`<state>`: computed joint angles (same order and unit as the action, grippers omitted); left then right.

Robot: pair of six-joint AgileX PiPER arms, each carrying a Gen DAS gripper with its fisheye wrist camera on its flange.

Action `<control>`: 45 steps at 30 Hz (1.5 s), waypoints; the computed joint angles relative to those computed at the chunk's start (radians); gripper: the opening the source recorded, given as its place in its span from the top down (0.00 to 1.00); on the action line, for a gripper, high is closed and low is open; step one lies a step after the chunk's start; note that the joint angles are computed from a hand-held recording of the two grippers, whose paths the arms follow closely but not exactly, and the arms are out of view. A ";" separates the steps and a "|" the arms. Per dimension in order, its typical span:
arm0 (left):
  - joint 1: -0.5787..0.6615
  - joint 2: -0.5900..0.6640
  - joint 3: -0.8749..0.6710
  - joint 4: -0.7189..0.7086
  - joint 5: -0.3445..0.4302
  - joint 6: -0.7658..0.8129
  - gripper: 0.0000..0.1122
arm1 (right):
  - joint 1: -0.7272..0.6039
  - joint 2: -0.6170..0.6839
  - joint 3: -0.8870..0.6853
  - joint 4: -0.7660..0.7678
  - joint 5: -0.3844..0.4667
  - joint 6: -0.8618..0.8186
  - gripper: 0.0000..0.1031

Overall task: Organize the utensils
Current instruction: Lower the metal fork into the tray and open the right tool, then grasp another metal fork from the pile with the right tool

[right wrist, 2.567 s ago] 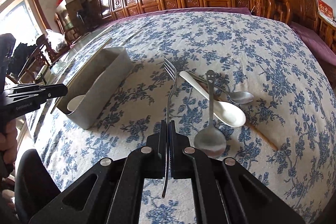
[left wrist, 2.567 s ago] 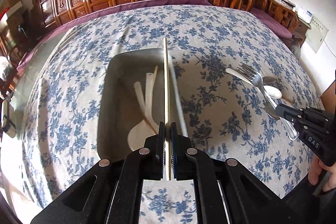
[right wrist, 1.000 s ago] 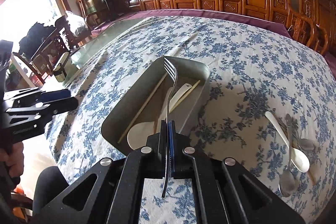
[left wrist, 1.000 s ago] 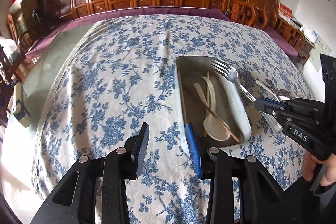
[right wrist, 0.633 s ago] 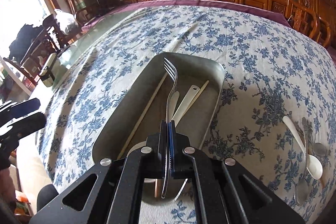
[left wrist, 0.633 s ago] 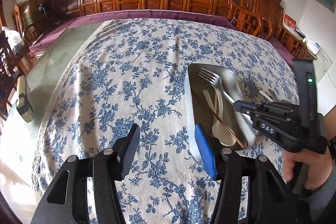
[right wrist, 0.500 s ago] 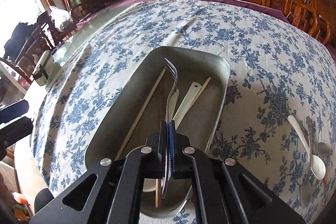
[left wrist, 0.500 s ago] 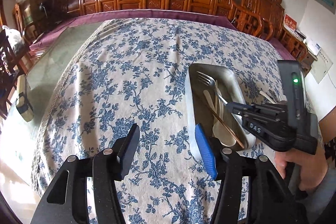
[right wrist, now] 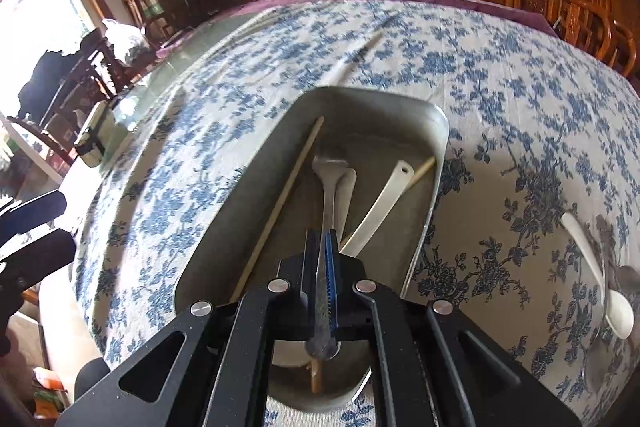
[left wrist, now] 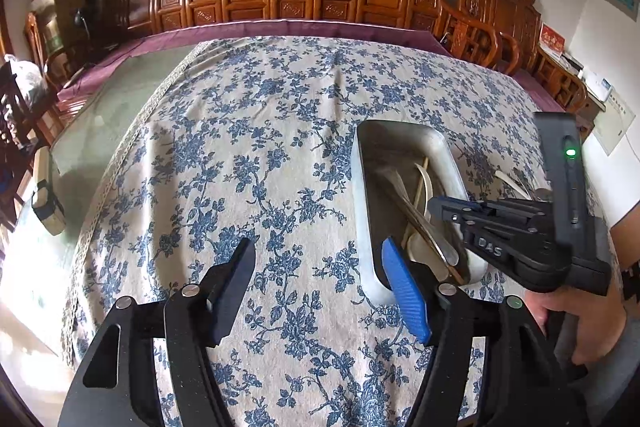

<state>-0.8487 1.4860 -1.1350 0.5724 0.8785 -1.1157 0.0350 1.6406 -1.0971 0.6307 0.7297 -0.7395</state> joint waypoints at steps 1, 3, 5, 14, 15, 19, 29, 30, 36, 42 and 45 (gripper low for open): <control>-0.003 0.004 -0.002 0.002 0.001 -0.001 0.43 | -0.017 -0.020 0.007 0.021 0.017 -0.033 0.93; -0.014 0.009 -0.008 0.009 0.006 -0.010 0.41 | -0.066 -0.075 0.030 0.066 0.044 -0.104 0.93; -0.032 0.017 -0.018 0.024 0.015 -0.024 0.35 | -0.126 -0.119 0.046 0.104 0.085 -0.174 0.87; -0.135 0.113 -0.137 0.058 0.057 -0.078 0.23 | -0.570 -0.157 0.000 0.207 0.301 -0.526 0.72; -0.145 0.128 -0.158 0.059 0.065 -0.077 0.23 | -0.614 -0.140 -0.018 0.206 0.307 -0.559 0.71; -0.187 0.220 -0.280 0.052 0.084 -0.070 0.23 | -0.729 -0.046 -0.091 0.187 0.300 -0.637 0.70; -0.230 0.519 -0.645 -0.042 0.110 0.046 0.23 | -0.820 0.217 -0.277 0.153 0.276 -0.648 0.61; -0.231 0.540 -0.671 -0.052 0.114 0.056 0.23 | -0.814 0.241 -0.300 0.150 0.275 -0.634 0.61; -0.228 0.666 -0.817 -0.109 0.132 0.121 0.23 | -0.762 0.367 -0.431 0.102 0.281 -0.549 0.61; -0.220 0.728 -0.901 -0.145 0.145 0.162 0.23 | -0.726 0.478 -0.543 0.052 0.325 -0.443 0.61; -0.217 0.750 -0.929 -0.168 0.145 0.176 0.23 | -0.715 0.481 -0.543 0.043 0.316 -0.435 0.61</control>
